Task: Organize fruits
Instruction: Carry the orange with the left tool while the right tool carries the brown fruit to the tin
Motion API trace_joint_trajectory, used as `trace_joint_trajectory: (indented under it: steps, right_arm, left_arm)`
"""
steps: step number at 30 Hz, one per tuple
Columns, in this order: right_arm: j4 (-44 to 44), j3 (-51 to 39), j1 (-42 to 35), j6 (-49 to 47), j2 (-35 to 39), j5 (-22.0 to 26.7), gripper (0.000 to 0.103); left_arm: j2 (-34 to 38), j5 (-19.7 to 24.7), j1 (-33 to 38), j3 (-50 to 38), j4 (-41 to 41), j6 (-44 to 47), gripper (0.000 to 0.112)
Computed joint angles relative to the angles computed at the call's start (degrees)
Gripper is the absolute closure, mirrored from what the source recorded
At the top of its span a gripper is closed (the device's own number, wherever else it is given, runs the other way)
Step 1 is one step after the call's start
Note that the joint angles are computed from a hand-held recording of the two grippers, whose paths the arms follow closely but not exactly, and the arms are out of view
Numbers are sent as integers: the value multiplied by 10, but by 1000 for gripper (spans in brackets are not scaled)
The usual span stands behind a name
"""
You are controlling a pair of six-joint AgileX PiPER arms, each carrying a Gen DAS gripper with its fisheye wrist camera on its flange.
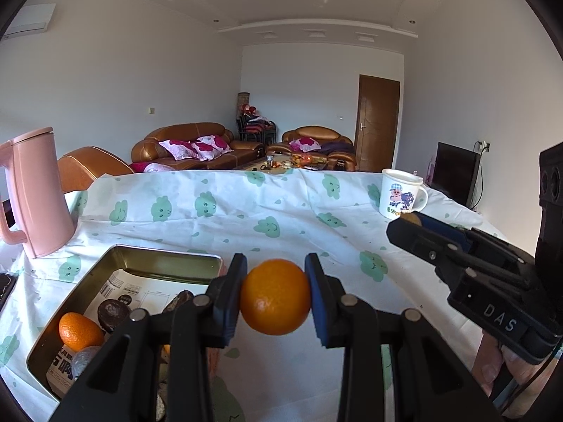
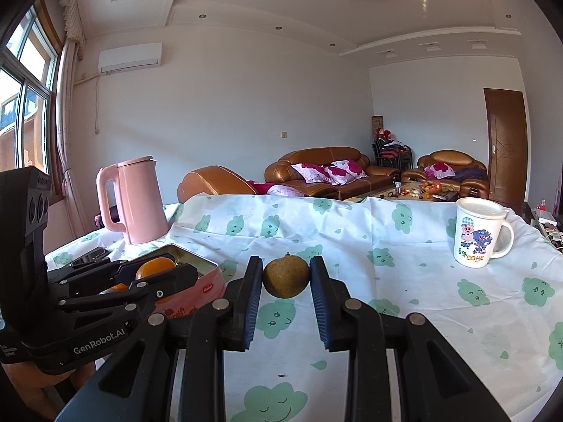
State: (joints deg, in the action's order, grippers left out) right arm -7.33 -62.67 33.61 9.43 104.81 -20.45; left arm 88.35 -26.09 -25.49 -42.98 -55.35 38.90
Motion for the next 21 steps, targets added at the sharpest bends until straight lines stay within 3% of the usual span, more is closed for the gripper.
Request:
trace_joint_trajectory:
  steps: [21]
  right_arm:
    - [-94,-36,49,88,1,32,74]
  left_arm:
    - [-86,-2,22,74,-34,39,77]
